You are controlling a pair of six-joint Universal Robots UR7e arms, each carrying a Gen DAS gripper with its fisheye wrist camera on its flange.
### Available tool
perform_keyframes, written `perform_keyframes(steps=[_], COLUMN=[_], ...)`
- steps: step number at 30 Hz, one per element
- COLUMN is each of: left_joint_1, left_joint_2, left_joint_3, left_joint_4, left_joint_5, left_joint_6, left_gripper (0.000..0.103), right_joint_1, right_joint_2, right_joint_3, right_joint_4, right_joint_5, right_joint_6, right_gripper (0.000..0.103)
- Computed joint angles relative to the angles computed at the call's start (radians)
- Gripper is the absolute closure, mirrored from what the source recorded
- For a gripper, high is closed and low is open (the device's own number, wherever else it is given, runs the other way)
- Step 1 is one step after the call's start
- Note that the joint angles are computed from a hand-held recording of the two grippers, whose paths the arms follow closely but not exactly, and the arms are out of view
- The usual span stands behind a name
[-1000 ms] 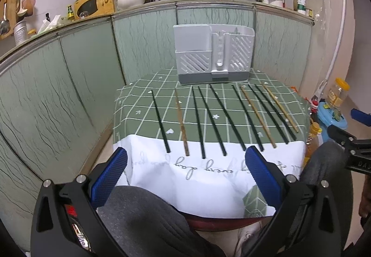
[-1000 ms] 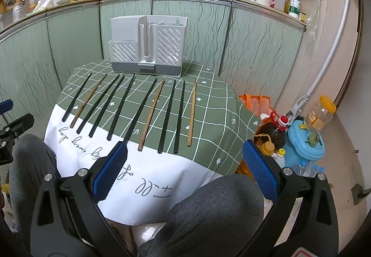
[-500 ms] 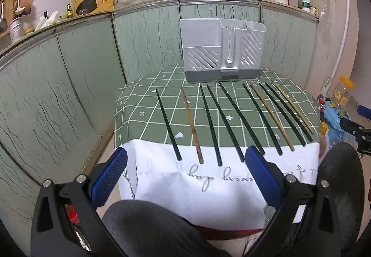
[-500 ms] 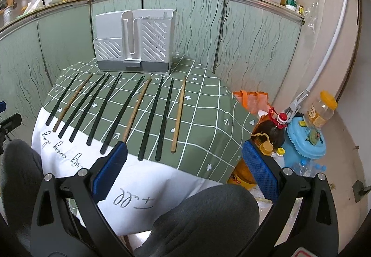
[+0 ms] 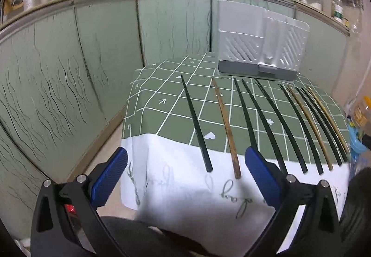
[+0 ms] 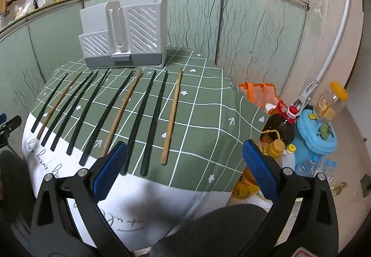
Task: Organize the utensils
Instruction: 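Close the left tool on a black chopstick while the right tool grasps a light wooden chopstick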
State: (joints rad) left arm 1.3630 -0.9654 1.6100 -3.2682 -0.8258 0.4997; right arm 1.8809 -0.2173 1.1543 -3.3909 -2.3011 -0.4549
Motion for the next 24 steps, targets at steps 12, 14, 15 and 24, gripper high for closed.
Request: perform_keyframes(steps=[12,14,15,24], left_joint_1=[0.015,0.020,0.021,0.017], left_joint_2=[0.114,0.114,0.116,0.145], left_joint_3=[-0.132,-0.141,-0.145,-0.152], left_joint_4=[0.044,0.102,0.120,0.071], left_joint_5=[0.057,0.060,0.060,0.087], left_joint_6=[0.010,-0.031,-0.041,0.004], left_gripper=[0.061,0.067,0.070,0.083], right_joint_1=[-0.025,-0.024,-0.025,-0.028], right_joint_2=[0.014,0.020,0.025,0.048], right_joint_3=[-0.051,-0.060,-0.067,-0.120], right_joint_4=[0.100,0.106,0.111,0.195], right_joint_5=[-0.020,-0.022,-0.021,-0.033], right_joint_6=[0.062,0.053,0.045,0.069], right_gripper=[0.008,0.008,0.008,0.025])
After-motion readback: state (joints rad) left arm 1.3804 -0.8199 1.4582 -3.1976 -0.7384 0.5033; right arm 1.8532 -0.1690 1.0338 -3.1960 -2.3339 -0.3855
